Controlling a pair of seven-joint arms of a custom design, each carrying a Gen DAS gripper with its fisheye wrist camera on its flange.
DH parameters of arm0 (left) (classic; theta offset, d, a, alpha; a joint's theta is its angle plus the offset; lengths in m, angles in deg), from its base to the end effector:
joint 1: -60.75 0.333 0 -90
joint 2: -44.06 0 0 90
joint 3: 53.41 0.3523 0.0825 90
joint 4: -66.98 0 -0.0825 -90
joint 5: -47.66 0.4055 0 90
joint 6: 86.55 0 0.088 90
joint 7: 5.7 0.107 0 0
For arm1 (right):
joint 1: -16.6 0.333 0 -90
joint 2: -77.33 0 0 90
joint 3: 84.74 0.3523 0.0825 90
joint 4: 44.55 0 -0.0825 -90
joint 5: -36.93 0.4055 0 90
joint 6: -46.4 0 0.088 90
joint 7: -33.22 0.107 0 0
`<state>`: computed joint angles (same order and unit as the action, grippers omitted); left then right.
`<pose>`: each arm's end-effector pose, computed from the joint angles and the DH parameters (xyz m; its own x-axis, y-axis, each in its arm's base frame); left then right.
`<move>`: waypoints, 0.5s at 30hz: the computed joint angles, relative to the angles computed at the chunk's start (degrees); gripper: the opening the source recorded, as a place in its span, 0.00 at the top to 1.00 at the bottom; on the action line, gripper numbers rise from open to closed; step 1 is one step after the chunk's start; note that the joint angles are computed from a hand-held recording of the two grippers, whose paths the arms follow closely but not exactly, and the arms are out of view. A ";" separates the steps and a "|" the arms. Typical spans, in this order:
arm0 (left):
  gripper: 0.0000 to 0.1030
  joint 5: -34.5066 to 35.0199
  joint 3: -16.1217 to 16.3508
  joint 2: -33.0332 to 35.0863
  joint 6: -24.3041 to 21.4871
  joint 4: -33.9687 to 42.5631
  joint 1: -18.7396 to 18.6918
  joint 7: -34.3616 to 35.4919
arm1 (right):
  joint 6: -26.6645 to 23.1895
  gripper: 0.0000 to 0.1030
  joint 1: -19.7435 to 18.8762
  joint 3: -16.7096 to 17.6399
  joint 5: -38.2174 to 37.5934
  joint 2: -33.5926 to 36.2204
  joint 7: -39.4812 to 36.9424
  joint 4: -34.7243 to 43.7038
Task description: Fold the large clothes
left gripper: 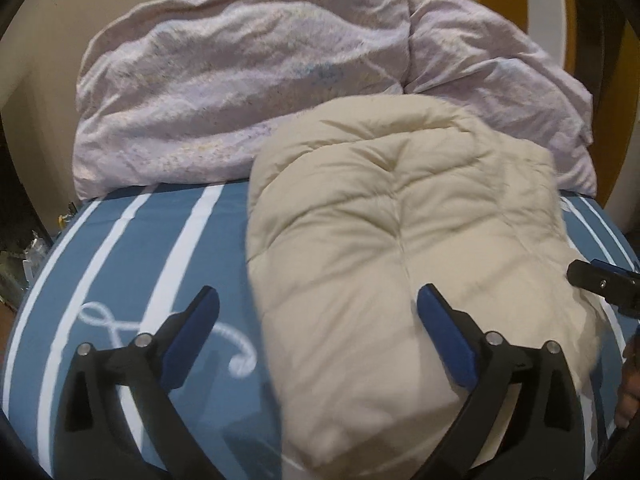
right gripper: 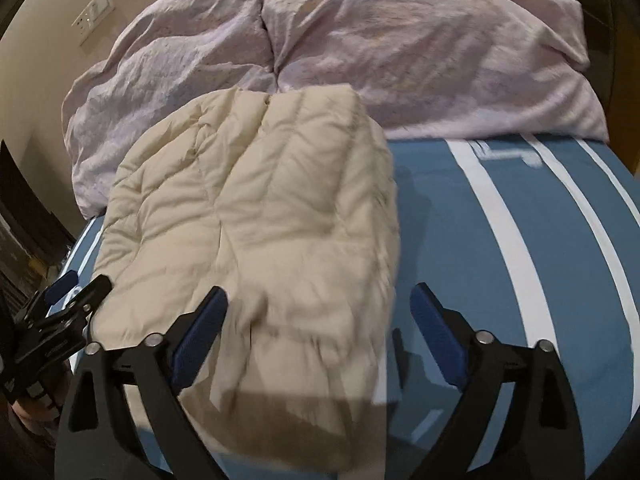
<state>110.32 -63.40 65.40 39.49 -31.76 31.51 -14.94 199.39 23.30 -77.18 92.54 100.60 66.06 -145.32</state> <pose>0.5739 -0.4109 0.4198 0.4240 -0.9055 -0.0132 -0.6008 -0.2704 -0.7523 0.7049 0.1420 0.4045 0.5095 -0.8134 -0.2808 -0.7121 -0.2153 -0.6682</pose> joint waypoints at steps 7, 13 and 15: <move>0.02 0.13 -2.83 -4.99 -1.45 -5.68 -2.22 -4.59 | 4.16 0.01 0.55 -0.40 2.34 -8.82 -6.07 -11.45; 0.02 -0.62 -5.15 -7.34 -2.77 -8.23 -3.82 -8.62 | 5.99 0.01 1.80 -1.54 8.52 -15.32 -13.14 -18.83; 0.02 -1.50 -5.88 -7.72 -3.34 -8.69 -4.32 -9.66 | 4.14 0.01 1.88 -2.24 10.90 -16.95 -15.25 -20.35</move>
